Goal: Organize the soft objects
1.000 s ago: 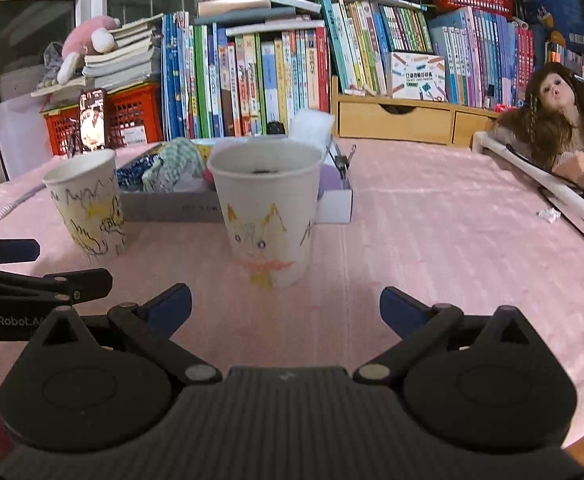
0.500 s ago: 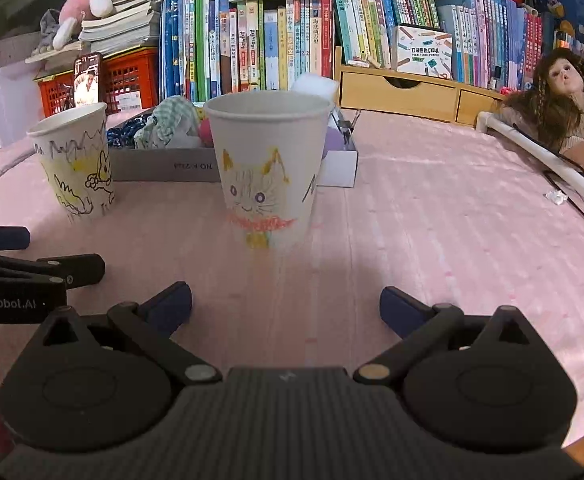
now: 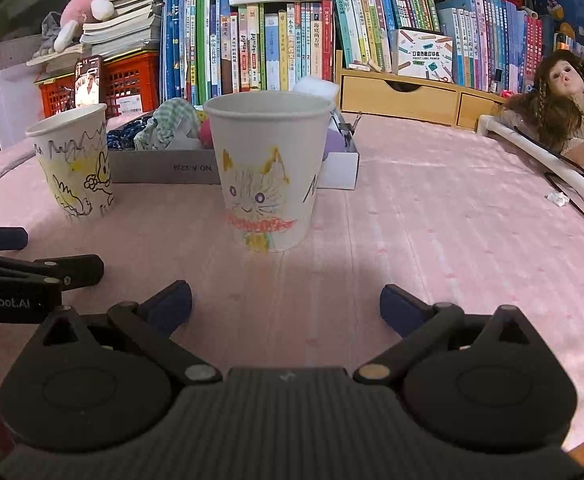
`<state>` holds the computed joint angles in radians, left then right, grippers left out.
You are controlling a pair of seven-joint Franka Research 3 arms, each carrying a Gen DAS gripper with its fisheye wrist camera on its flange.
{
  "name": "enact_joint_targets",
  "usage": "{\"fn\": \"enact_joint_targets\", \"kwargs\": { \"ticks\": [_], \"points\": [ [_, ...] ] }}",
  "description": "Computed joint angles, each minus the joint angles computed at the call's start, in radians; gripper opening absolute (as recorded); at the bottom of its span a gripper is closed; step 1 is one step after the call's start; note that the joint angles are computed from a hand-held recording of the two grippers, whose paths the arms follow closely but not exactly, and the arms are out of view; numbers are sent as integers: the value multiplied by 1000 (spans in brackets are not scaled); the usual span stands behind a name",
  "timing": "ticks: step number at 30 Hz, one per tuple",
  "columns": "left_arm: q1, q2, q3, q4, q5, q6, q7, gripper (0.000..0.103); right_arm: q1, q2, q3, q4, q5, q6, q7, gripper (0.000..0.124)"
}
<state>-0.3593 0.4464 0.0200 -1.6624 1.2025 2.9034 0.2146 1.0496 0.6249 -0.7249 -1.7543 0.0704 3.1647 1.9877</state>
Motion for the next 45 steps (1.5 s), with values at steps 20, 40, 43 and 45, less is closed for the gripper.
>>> {"fn": "enact_joint_targets", "kwargs": {
  "ticks": [20, 40, 43, 45],
  "points": [
    [0, 0, 0, -2, 41, 5, -40, 103, 27, 16, -23, -8, 75, 22, -53, 103],
    [1, 1, 1, -1, 41, 5, -41, 103, 32, 17, -25, -9, 92, 24, -67, 103],
    [0, 1, 1, -2, 42, 5, -42, 103, 32, 17, -25, -9, 93, 24, -68, 103],
    [1, 0, 1, -2, 42, 5, -41, 103, 32, 17, -25, -10, 93, 24, -69, 103]
  ]
}}
